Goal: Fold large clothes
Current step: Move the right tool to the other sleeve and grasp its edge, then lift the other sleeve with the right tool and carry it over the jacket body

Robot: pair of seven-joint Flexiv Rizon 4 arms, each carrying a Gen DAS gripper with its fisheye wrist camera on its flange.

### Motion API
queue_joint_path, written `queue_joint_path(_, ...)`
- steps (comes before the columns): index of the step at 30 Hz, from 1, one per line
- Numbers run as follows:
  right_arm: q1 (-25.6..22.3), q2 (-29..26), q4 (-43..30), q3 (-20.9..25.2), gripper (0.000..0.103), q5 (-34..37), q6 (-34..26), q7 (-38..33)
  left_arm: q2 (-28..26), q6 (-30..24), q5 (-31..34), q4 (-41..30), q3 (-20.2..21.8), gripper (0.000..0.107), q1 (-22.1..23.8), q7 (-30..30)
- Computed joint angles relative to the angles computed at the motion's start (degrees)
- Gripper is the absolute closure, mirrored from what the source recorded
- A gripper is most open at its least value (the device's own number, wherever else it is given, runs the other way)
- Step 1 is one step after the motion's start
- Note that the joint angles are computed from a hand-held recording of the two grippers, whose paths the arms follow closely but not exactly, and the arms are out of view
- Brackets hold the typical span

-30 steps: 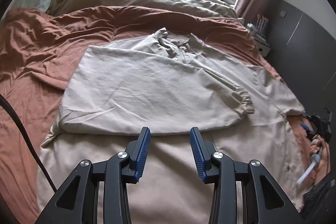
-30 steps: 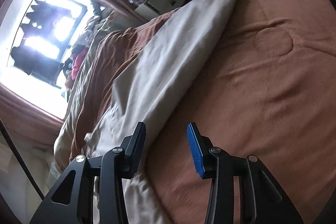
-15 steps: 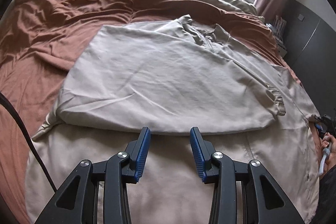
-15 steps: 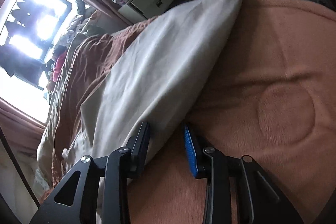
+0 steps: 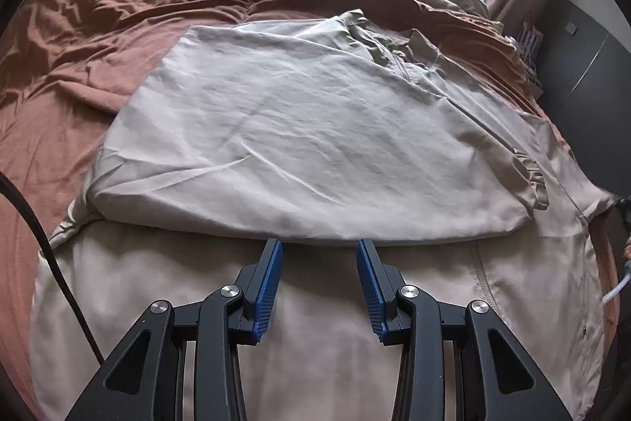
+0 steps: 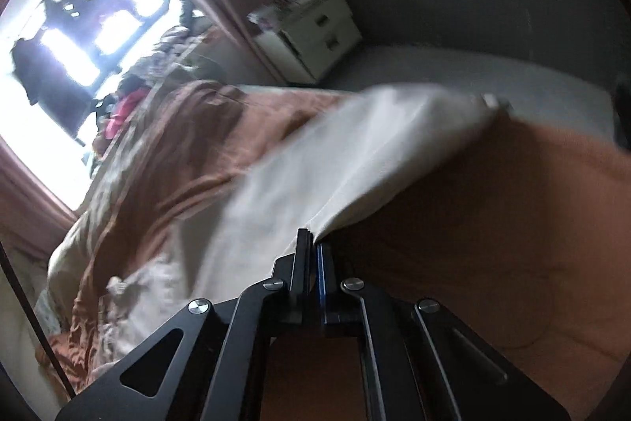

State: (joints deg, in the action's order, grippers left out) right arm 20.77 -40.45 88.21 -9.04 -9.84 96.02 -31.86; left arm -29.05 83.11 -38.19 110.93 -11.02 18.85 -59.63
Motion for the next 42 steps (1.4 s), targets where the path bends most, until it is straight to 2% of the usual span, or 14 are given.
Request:
queue_joint_path(7, 9.57, 7.58, 3.57, -7.67, 0.103, -3.98, 0.35, -2.06, 2.08, 1.86, -8.37, 2.43, -8.33, 0.065, 5.54, 7.19)
queue_joint_path(9, 13.57, 9.35, 4.66, -10.61, 0.103, -5.18, 0.22, -2.13, 2.38, 1.79, -11.15, 2.69, -9.31, 0.065, 6.00, 9.40)
queue_joint_path(14, 19.72, 12.27, 6.38, -13.55, 0.103, -8.47, -0.18, -2.88, 3.74, 2.19, -20.11, 3.43, -11.60, 0.065, 6.70, 16.07)
queue_joint_path(17, 21.33, 13.91, 7.68, -13.20, 0.103, -11.24, -0.66, -3.95, 5.29, 1.29, -26.19, 3.89, -12.90, 0.065, 7.16, 21.51)
queue_joint_path(22, 20.22, 14.02, 6.97, -8.45, 0.103, -16.23, -4.50, -5.35, 7.97, -1.59, -36.63, 4.21, -13.29, 0.065, 6.84, 28.76)
queue_joint_path(26, 15.94, 11.24, 2.29, -0.39, 0.103, -18.07, -10.32, -7.16, 9.39, -4.28, -41.29, 4.10, -11.65, 0.065, 5.35, 31.71)
queue_joint_path(30, 11.07, 7.18, -3.35, 9.38, 0.103, -16.69, -15.75, -12.37, 10.30, -6.88, -44.24, 3.75, -9.35, 0.065, 3.67, 33.54)
queue_joint_path(34, 8.93, 2.50, -8.96, 16.76, 0.103, -11.97, -20.31, -17.91, 10.58, -8.44, -46.38, 3.43, -6.73, 0.066, 1.73, 34.25)
queue_joint_path(38, 6.94, -1.23, -11.45, 21.44, 0.102, -4.67, -20.92, -20.19, 10.40, -9.28, -46.80, 3.12, -3.96, 0.066, -0.58, 33.87)
queue_joint_path(40, 5.43, -2.70, -11.66, 24.36, 0.101, 0.18, -20.17, -20.41, 10.17, -9.64, -46.71, 2.95, -2.59, 0.066, -1.82, 33.60)
queue_joint_path(42, 4.98, -2.57, -9.48, 24.67, 0.097, 3.72, -16.22, -19.36, 9.88, -9.39, -46.57, 2.79, -1.28, 0.065, -3.34, 33.77)
